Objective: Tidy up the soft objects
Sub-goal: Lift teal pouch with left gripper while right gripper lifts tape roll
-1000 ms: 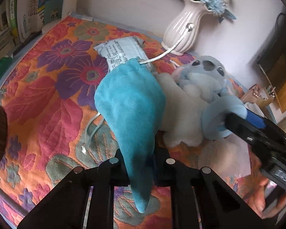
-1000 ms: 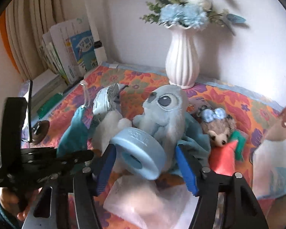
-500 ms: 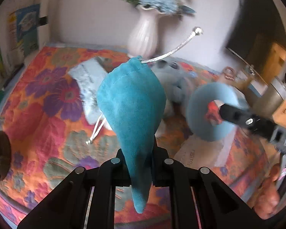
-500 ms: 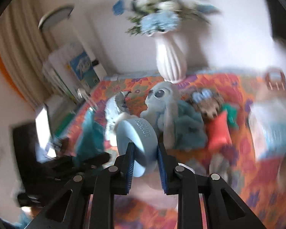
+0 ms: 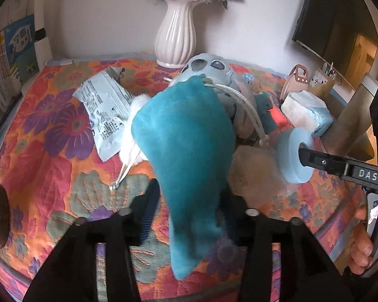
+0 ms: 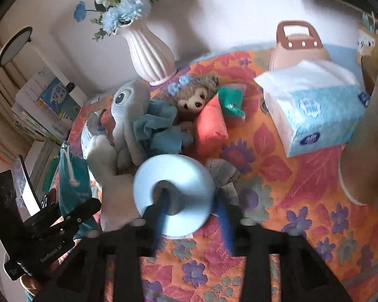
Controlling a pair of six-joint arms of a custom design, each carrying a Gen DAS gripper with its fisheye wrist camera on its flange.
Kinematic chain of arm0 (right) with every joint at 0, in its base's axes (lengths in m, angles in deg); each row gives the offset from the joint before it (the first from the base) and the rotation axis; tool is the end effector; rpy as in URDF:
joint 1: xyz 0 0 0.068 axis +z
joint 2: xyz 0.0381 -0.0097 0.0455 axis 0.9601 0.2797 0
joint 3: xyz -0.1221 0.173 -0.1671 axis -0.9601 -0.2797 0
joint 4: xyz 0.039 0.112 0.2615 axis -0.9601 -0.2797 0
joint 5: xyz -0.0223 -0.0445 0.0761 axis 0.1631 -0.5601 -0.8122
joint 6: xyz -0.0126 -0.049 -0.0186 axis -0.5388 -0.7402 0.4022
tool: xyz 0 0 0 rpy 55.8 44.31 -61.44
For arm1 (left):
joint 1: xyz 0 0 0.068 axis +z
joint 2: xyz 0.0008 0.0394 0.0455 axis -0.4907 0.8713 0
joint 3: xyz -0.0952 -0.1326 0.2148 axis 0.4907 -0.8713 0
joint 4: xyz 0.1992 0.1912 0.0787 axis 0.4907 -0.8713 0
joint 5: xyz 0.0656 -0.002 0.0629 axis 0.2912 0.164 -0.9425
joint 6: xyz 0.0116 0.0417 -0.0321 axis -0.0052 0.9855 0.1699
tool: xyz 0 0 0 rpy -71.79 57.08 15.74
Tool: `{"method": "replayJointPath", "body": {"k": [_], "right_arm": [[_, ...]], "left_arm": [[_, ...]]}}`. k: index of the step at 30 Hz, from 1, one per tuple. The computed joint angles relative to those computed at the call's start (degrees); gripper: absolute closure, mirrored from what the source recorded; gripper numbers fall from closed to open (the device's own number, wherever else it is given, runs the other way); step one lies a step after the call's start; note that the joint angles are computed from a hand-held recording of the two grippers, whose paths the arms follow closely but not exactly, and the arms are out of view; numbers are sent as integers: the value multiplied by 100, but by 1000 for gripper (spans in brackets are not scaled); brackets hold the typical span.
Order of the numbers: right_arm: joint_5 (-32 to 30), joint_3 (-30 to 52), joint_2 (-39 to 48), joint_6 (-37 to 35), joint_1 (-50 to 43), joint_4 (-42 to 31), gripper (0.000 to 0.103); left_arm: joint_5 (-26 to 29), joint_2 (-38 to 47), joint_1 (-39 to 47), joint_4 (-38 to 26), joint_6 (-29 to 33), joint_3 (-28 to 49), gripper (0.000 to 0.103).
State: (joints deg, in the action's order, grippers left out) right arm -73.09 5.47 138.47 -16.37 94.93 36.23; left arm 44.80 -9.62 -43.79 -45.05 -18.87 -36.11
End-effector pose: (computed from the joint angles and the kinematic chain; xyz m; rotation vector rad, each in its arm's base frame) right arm 0.3369 0.1475 0.1711 -0.7196 2.5301 0.7187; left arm 0.1760 -0.0359 0.1663 -0.5101 2.3849 -0.0540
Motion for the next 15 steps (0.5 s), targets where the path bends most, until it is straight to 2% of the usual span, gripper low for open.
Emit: {"method": "replayJointPath", "body": {"k": [2, 3, 4, 5, 7, 11, 13, 15], "right_arm": [[-20, -150, -127, 47, -31, 227, 33], [-140, -206, -195, -6, -83, 280, 25], [-244, -240, -240, -22, -111, 321, 9], [-297, -294, -302, 11, -119, 389, 3], [-425, -407, -415, -3, -84, 545, 3], [205, -422, -391, -110, 321, 581, 3], [444, -514, -436, -184, 477, 650, 3], [675, -584, -467, -257, 606, 738, 3]], "left_arm": [[254, -457, 178, 20, 75, -207, 33], [477, -766, 336, 54, 124, -337, 28], [782, -1126, 543, 65, 150, -473, 27], [1258, -1519, 916, 52, 208, -611, 24], [1652, -1771, 1253, 80, 206, -699, 24], [2027, -848, 1345, 554, 220, -480, 24], [1903, -524, 1113, 672, 107, -345, 24], [1490, -48, 811, 711, 27, -135, 25]]}}
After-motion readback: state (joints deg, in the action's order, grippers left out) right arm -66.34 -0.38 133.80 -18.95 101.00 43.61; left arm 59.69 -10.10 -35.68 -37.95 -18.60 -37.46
